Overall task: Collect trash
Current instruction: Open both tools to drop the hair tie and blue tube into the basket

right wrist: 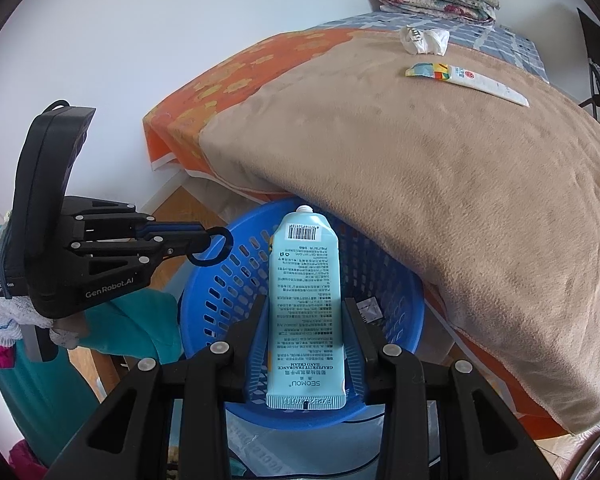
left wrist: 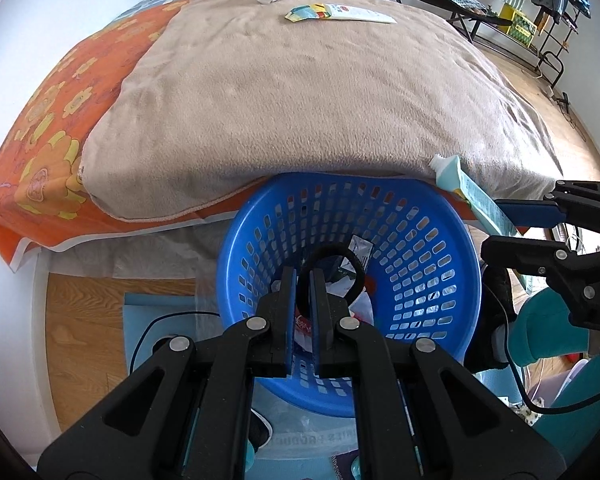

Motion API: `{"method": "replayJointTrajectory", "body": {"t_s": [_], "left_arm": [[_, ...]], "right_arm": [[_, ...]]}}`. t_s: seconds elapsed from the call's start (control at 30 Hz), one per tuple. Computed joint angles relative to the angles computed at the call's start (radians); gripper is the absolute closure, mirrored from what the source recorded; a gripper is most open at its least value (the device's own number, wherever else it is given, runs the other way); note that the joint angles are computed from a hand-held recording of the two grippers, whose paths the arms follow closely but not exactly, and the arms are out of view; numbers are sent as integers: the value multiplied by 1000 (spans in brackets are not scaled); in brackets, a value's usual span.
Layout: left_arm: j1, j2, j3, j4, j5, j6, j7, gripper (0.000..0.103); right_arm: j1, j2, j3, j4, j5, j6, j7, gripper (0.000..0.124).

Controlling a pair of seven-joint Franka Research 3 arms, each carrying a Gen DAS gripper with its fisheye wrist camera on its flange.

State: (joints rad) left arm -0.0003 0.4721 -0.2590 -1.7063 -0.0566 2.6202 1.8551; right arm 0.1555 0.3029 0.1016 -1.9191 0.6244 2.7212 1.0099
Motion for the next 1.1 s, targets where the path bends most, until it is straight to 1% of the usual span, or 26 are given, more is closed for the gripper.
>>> {"method": "replayJointTrajectory", "body": {"t_s": [0.17, 0.27, 0.3, 0.33, 0.37, 0.4, 0.43, 0.5, 0.57, 0.7, 0.77, 0.8, 0.83, 0.9, 0.93, 1.1], "left_arm": [[-4, 2, 4, 2, 9, -5, -8, 99], [-8, 3, 7, 3, 16, -8, -13, 96], [-9, 3, 8, 3, 19, -8, -15, 90], [-9, 3, 7, 3, 19, -7, -15, 82], [-8, 2, 6, 1, 18, -5, -14, 78], [-9, 3, 7, 1, 20, -1, -16, 73], [-10, 1, 8, -2, 23, 5, -18, 72], [-9, 2, 7, -1, 23, 5, -19, 72], [-10, 2, 8, 1, 26, 5, -24, 72], [-7, 3, 4, 4, 23, 5, -24, 72], [-8, 1, 5, 1, 24, 10, -25, 71], [-9, 0, 6, 0, 25, 13, -28, 69], [-8, -1, 6, -2, 25, 15, -28, 65], [-6, -5, 4, -6, 22, 22, -27, 61], [-4, -6, 2, -7, 20, 26, -25, 61], [-5, -10, -1, -3, 21, 38, -22, 61]], "right_arm": [[1, 6, 0, 8, -5, -7, 2, 85], [2, 8, 0, 9, -4, -8, -1, 85], [5, 9, -2, 10, -10, -6, 4, 85], [6, 10, -3, 11, -13, -7, 7, 83], [6, 10, -3, 11, -15, -8, 11, 82], [8, 9, -6, 11, -21, -5, 18, 78], [10, 8, -8, 9, -26, 0, 23, 73], [10, 4, -6, 3, -26, 15, 26, 66], [9, -2, -5, -3, -24, 25, 28, 64], [8, -5, -7, -7, -25, 45, 43, 51], [10, -6, -10, -8, -31, 51, 55, 49], [9, -7, -10, -9, -32, 54, 58, 48], [8, -8, -10, -10, -33, 57, 62, 46], [6, -11, -8, -11, -29, 63, 65, 42], [2, -12, -4, -12, -21, 64, 61, 40], [0, -16, -3, -8, -16, 77, 56, 39]]}}
